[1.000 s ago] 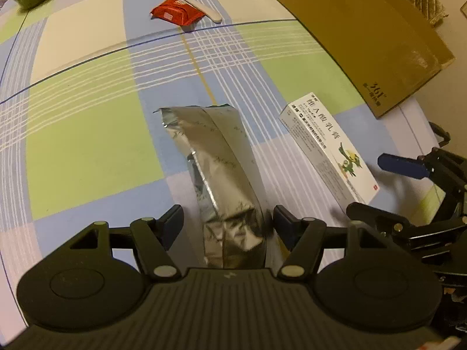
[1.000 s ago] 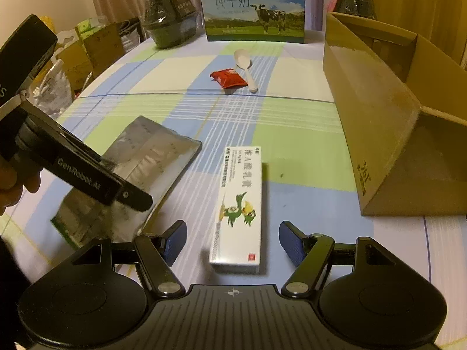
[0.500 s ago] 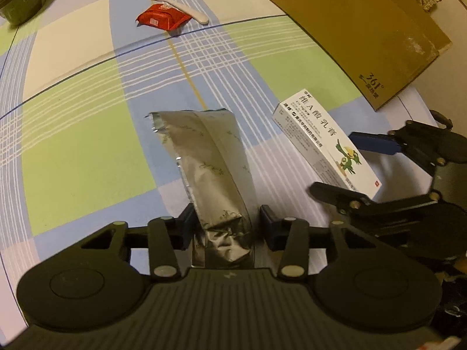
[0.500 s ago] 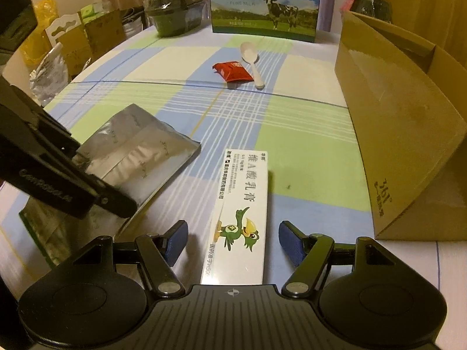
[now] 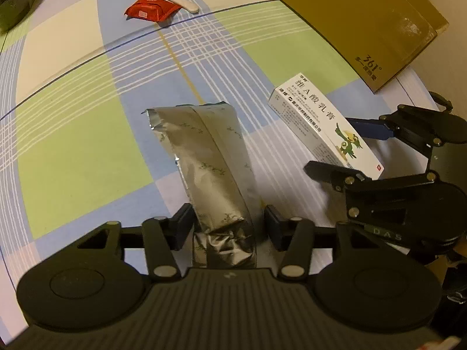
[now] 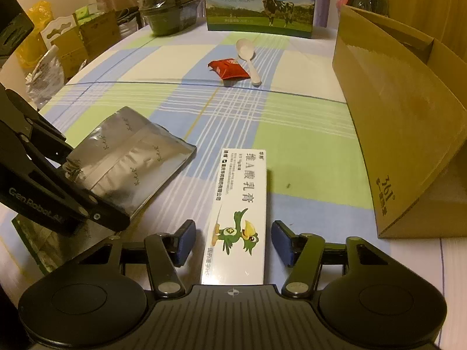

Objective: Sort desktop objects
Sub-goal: 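Lift the foil bag and medicine box and carry both toward the cardboard box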

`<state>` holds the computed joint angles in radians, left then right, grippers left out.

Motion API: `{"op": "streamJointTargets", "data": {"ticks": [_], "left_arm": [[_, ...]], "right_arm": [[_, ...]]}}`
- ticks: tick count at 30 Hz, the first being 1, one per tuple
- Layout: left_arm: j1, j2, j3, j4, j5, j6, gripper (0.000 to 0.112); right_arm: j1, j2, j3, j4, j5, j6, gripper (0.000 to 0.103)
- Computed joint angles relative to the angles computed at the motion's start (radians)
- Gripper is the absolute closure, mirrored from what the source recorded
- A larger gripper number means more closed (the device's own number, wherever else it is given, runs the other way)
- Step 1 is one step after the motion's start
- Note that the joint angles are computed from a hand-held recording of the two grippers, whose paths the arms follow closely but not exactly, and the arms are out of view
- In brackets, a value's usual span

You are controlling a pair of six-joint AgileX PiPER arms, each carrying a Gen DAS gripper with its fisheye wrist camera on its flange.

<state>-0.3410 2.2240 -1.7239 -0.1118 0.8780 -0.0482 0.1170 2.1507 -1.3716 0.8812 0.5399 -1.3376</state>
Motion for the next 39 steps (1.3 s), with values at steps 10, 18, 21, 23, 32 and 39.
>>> {"op": "streamJointTargets", "data": {"ticks": [10,18,21,23,32,39], "left_arm": [[0.001,-0.070,0.108,-0.019,-0.064,-0.033,0.076],[-0.012,-0.148,0.196,-0.010,-0.107,-0.077,0.076],[-0.018,-0.173,0.212,-0.007,-0.111,-0.089,0.076],[-0.020,-0.191,0.216,-0.008,-0.111,-0.095,0.076],[-0.052,-0.251,0.172,0.032,-0.103,-0.192,0.076],[-0.099,-0.255,0.122,0.054,-0.101,-0.263,0.076]], "right_arm": [[-0.015,-0.029,0.040,0.047,-0.019,-0.036,0.068],[-0.043,-0.104,0.087,0.101,0.023,-0.055,0.068],[-0.054,-0.135,0.104,0.116,0.037,-0.061,0.068],[-0.060,-0.154,0.110,0.122,0.045,-0.061,0.068],[-0.099,-0.225,0.123,0.147,0.067,-0.045,0.068],[-0.149,-0.259,0.124,0.159,0.099,-0.055,0.068]]}}
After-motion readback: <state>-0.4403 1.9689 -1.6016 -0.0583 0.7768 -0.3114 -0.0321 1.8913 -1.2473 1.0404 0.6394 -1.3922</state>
